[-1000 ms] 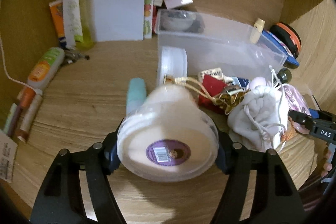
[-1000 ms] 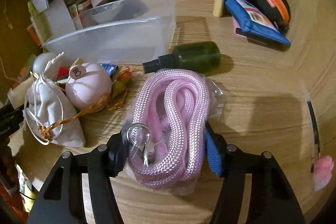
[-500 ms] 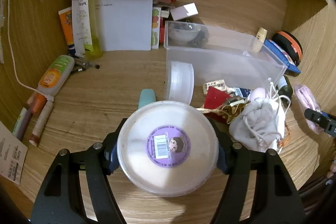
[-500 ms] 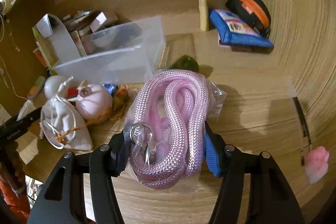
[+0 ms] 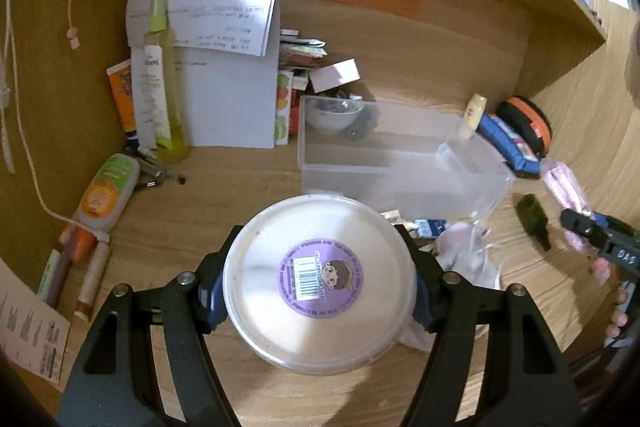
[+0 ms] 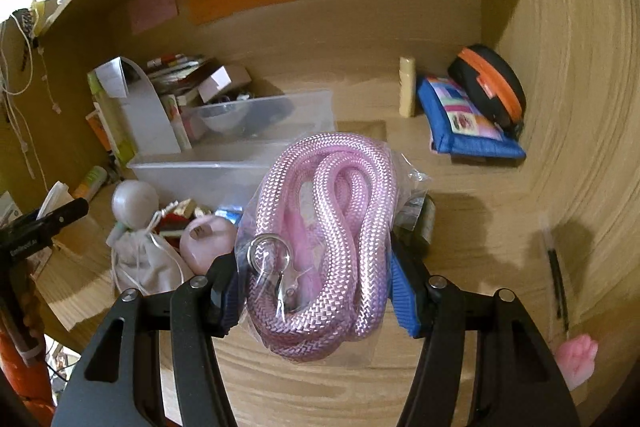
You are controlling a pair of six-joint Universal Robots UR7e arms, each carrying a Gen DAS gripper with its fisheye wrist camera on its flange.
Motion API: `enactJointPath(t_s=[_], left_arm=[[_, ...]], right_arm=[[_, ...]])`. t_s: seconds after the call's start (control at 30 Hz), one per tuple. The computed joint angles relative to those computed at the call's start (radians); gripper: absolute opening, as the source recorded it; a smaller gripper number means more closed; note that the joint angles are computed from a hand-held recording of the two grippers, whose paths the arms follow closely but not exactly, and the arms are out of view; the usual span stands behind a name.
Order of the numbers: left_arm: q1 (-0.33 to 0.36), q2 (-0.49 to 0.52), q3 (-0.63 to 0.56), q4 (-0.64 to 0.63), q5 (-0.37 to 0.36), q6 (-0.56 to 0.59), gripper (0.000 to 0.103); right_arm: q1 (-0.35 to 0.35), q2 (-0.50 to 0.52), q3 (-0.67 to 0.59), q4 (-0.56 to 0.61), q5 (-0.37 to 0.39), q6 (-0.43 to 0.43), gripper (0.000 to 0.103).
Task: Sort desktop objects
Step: 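Carry the tape roll and rope bag over the clear plastic box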
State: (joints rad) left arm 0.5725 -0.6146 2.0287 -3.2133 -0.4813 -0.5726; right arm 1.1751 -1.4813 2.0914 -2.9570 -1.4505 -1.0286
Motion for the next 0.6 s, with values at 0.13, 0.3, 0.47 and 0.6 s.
enactJointPath(t_s=[0.13, 0.3, 0.47, 0.6], left_arm=[[0.006, -0.008, -0.021, -0.017, -0.003, 0.048, 0.070], [0.021, -0.019, -0.056, -0.015, -0.024, 0.101, 0.070], [0.040, -0.026, -0.098, -0.006, -0.049, 0.153, 0.070], [0.051, -0.019, -0.143, 0.008, -0.051, 0.197, 0.070]], right_arm=[[0.014, 0.006, -0.018, 0.015, 0.006, -0.001, 0.056], [0.043, 0.019, -0.044, 0.037, 0.013, -0.007, 0.056], [0.080, 0.042, -0.075, 0.043, 0.018, -0.006, 0.056], [0.108, 0.067, -0.101, 0.048, 0.012, -0.006, 0.056]])
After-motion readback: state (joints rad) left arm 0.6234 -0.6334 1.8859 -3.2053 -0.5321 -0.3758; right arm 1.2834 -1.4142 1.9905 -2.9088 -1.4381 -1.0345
